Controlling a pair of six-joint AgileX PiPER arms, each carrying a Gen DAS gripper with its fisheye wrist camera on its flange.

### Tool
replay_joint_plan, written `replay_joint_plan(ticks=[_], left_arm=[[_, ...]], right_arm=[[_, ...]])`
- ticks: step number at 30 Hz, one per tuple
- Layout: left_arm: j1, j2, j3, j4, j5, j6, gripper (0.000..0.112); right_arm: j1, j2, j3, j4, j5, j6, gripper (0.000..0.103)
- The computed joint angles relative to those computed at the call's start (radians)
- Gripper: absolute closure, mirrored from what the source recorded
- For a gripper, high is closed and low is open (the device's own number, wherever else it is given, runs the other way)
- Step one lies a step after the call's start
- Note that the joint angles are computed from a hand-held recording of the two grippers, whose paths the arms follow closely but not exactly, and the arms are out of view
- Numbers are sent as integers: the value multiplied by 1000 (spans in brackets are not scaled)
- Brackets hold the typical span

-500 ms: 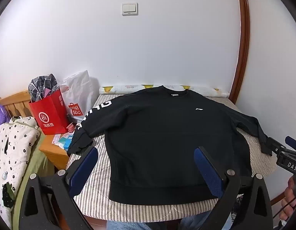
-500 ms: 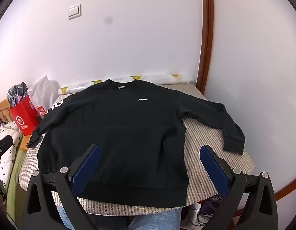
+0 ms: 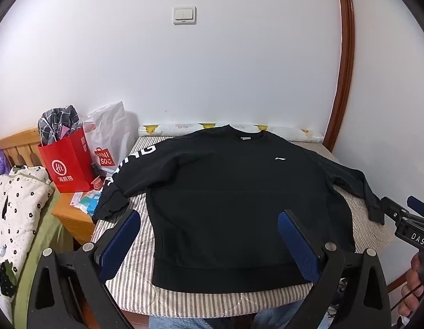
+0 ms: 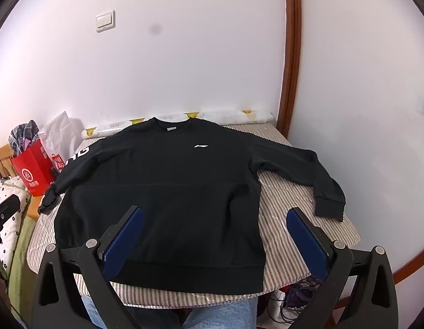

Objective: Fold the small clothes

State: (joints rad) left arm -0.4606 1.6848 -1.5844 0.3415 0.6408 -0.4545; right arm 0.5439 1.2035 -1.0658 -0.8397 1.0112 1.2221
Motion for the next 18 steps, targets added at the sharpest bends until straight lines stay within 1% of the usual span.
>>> replay_joint_plan(ticks=[5,11,18], left_arm=[[0,-4,13,2,-10,-3,11],[18,-13,23,-44,-22,30,11],[14,-15,34,-45,-28,24,11]], right_arm=[[-2,5,-10,4,3,-7,1],[-3,-2,-10,7,5,-13,1],[1,-2,-22,8,22,-20,1]])
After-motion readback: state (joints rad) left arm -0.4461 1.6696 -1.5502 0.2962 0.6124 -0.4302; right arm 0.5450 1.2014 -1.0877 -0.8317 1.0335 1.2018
